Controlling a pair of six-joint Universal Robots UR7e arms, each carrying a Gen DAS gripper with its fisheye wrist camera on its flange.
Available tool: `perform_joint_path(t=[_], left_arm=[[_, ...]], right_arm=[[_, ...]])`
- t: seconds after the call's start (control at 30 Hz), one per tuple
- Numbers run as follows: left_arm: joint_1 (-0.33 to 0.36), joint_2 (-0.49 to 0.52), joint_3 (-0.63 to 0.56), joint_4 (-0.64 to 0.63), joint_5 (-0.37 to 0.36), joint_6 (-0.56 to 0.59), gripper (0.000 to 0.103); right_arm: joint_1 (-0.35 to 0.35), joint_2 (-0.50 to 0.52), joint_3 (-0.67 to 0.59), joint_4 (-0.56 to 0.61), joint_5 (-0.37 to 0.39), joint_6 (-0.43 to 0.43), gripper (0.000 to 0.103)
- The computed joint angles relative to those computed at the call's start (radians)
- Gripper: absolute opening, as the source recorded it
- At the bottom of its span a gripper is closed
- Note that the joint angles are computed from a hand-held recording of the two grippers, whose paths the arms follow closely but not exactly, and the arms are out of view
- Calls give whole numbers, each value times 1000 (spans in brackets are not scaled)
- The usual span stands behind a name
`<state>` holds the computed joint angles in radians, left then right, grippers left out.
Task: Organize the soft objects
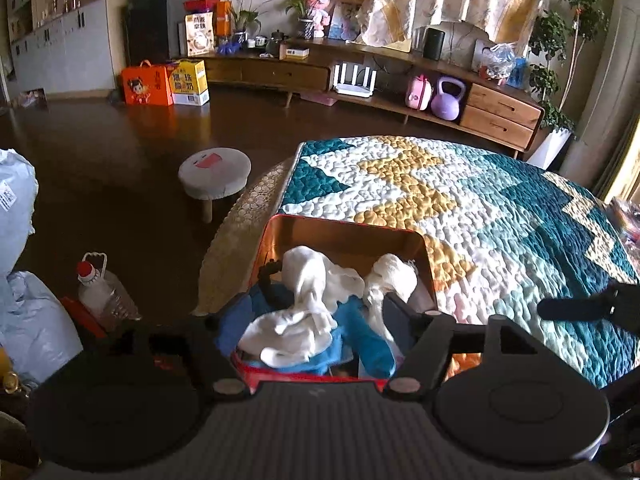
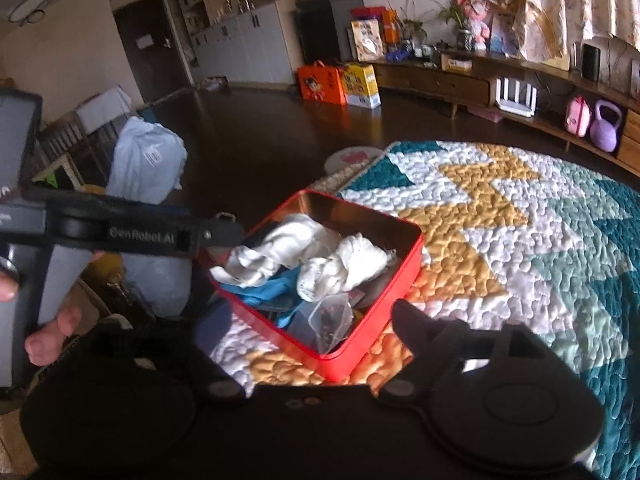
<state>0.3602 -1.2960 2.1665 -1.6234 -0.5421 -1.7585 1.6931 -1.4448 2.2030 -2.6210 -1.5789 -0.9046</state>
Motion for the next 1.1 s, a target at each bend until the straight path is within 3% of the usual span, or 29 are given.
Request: perform_joint_path(t=[0.17,0.33,0.43,0.77,1.1], left_arm=[[-50,18,-2,67,-10,-63,83],[-92,31,7,67,-13,-83,88],[-116,50,6,78,-15,-108,103],[-160,77,1,99,-32,-176,103],[-181,81,-3,131,-43,-229,103]], right_arm=[[-44,-60,8,60,87,-11,102],[-81,-119,48,30,154,-49,103],[-94,-149,73,7,175,-63,103],[-114,-188,142,-121,197,-74,103],[-131,-187,151,-153,197,-50,103]])
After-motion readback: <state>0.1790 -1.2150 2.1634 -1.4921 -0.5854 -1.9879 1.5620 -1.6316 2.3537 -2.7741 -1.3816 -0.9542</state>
